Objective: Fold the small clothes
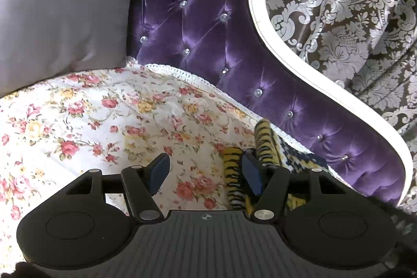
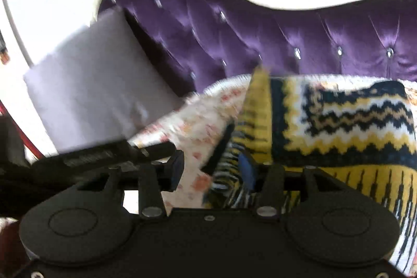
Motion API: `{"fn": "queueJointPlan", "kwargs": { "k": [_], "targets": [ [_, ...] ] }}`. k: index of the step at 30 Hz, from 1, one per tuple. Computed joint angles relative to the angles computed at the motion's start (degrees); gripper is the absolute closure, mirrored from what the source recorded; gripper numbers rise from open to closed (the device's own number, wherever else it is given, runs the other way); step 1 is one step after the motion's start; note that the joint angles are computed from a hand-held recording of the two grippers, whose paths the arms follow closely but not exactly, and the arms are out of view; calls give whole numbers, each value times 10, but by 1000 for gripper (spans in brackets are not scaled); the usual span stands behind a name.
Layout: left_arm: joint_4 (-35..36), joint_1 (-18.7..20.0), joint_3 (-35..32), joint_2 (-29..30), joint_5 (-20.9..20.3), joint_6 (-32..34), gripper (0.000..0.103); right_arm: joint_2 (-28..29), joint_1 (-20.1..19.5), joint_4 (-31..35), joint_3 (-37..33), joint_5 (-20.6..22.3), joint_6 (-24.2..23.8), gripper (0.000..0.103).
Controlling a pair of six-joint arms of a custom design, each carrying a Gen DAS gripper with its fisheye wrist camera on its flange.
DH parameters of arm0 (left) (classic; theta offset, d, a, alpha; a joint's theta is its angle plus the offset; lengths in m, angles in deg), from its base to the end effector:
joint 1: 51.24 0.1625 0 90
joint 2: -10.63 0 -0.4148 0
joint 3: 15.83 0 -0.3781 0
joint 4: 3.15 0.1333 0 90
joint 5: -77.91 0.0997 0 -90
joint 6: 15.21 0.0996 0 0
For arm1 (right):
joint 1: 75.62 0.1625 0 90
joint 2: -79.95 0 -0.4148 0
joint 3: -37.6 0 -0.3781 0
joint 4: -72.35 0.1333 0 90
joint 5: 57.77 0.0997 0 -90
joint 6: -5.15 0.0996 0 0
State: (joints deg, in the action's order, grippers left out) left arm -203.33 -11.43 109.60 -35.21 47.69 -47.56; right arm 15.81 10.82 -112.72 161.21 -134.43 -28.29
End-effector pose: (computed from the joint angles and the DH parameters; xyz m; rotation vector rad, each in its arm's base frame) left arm -0.2195 -0.4685 0.0958 -0.0005 2.3532 -1.3592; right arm 0.1243 -0.5192 0.1893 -0.8690 2.8264 -1.0093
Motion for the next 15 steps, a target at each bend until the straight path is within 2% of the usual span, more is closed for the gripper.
{"fn": "queueJointPlan", "kwargs": {
  "k": [3,9,12,15],
  "targets": [
    [-16,-6,-5,9,7,25,43,-24,-10,-21,15,2,-1,47],
    [-66,-16,-29,41,-6,108,43,-39,-15,-47,40,-70,-43,48],
    [-82,-20,-40,53,-30,151,43,-33,-19,-37,64,-89,-81,50],
    [-67,-15,-47,59,-68,174,43,-18,-26,-4,82,-88,-104,50]
  ]
}}
